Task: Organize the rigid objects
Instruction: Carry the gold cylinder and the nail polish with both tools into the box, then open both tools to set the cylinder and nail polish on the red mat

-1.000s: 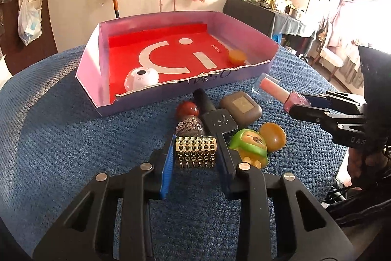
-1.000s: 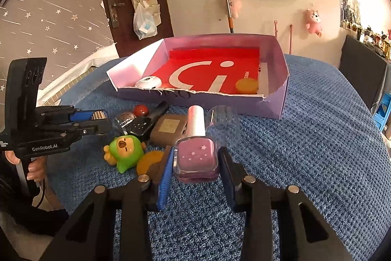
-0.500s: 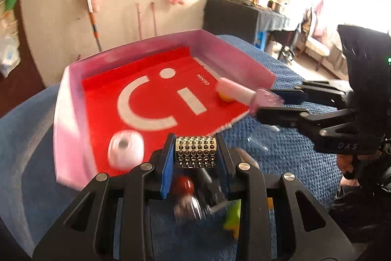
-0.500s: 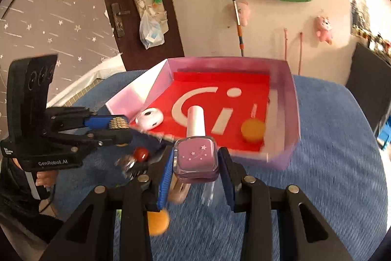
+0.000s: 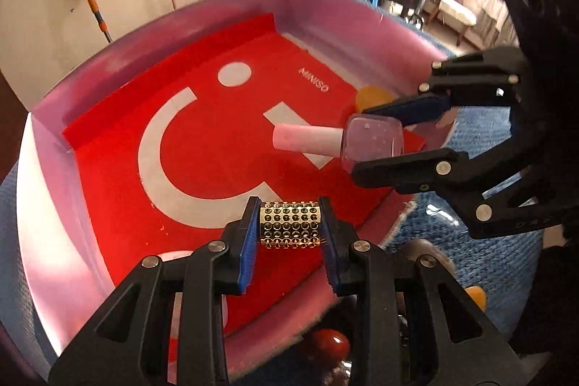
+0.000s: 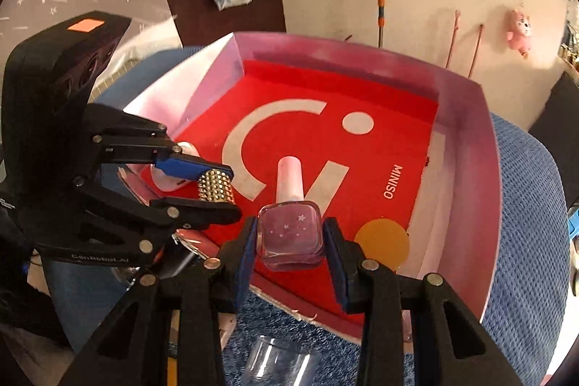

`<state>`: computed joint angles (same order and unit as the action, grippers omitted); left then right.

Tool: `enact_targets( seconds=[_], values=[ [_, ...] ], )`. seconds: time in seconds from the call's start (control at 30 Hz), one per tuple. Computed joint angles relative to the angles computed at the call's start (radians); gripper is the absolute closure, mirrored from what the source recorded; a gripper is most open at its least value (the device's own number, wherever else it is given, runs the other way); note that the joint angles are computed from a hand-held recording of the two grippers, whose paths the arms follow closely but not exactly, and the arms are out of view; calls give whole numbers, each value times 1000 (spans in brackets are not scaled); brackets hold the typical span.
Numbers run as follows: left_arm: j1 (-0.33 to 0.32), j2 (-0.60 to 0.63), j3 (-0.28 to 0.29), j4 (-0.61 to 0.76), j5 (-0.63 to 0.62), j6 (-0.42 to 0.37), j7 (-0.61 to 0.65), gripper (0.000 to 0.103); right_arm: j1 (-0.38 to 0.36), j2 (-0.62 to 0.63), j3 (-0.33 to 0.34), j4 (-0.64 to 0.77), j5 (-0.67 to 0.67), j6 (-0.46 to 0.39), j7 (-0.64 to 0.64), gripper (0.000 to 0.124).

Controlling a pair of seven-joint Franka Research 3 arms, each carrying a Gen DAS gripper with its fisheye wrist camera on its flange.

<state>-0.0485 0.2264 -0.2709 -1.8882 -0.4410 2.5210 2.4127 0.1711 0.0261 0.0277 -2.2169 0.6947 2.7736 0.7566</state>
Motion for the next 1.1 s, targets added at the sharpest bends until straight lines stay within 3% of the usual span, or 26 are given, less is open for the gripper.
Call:
enact_targets(
  seconds=[0.4, 1.1],
  values=[
    [3, 40, -8, 37, 54, -7, -16, 74, -8, 61, -1, 57, -162, -63, 100, 85],
    [2, 46, -17, 35, 67, 16, -27, 72, -23, 81, 6, 78, -136, -96, 86, 85]
  ],
)
